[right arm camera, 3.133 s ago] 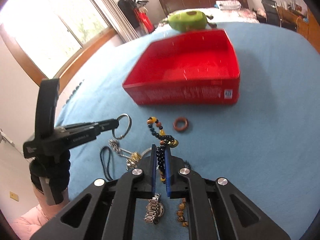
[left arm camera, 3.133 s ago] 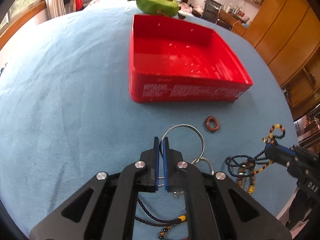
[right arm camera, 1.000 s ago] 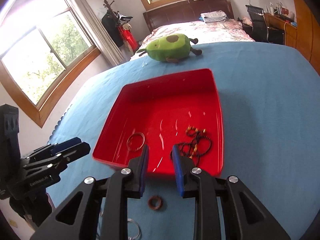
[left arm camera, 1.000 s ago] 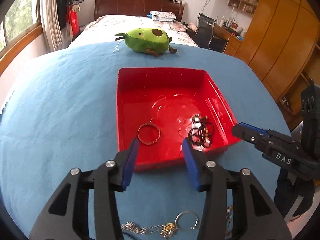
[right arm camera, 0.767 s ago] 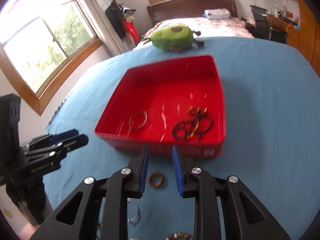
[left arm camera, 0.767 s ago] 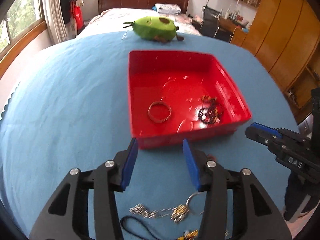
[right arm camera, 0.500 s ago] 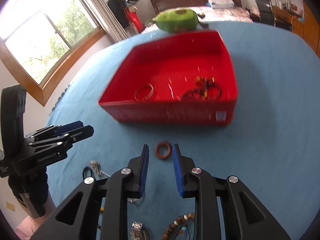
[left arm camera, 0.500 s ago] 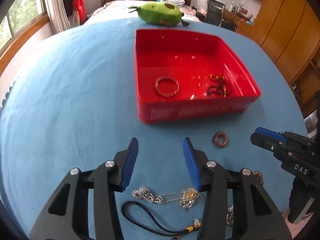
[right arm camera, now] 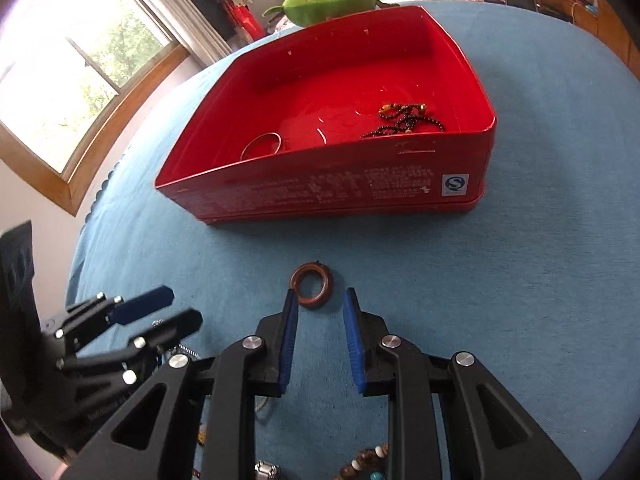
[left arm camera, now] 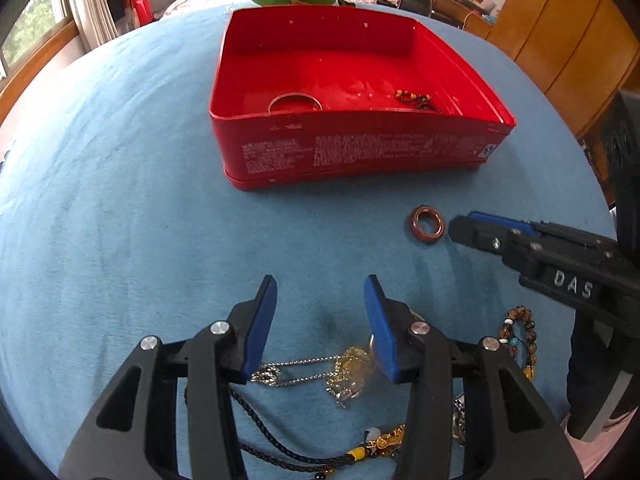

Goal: Organize jewelry
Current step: 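Move the left tool to a silver ring while the right tool reaches the brown wooden ring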

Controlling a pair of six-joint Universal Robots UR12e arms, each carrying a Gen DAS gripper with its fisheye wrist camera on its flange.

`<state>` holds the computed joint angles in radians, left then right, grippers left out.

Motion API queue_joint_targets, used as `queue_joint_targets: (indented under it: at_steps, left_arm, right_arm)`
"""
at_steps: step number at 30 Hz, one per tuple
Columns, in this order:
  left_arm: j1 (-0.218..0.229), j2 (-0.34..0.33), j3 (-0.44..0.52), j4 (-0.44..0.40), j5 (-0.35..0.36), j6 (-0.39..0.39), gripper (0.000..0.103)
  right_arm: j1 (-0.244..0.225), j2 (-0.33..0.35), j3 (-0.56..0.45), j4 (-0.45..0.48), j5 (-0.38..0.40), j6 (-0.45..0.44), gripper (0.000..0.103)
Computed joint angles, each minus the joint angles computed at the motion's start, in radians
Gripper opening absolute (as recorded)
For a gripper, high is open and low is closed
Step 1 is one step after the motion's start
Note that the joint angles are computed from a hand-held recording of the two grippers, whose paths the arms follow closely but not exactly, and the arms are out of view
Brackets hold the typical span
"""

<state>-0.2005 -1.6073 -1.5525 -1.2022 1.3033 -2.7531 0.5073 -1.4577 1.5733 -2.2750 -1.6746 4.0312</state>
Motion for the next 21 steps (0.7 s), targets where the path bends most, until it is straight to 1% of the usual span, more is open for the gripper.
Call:
queue_joint_targets:
  at_steps: [6,10,14,17,21]
  left_arm:
    - [-0.006,0.01,-0.008,-0.027,-0.017,0.073,0.044]
    - [-0.014,0.011,-0.012,-0.039,-0.004,0.114,0.044]
    - [-0.029,0.009,-0.016,-0.047,0.016,0.157,0.044]
    - [-0.036,0.002,-0.011,-0.073,0.019,0.183,0.044]
    - [-0.048,-0.003,-0.017,-0.043,0.037,0.192,0.043]
  right_arm:
    - [-0.001,0.017,-0.02,0.029,-0.012,0.018,0.022]
    - [-0.001,0.031,-0.035,0.055,-0.015,0.017,0.021]
    - [0.0,0.032,-0.034,0.051,-0.017,0.015,0.021]
    - [0.0,0.029,-0.03,0.047,-0.012,0.016,0.02]
    - [0.0,0.03,-0.032,0.047,-0.011,0.017,0.02]
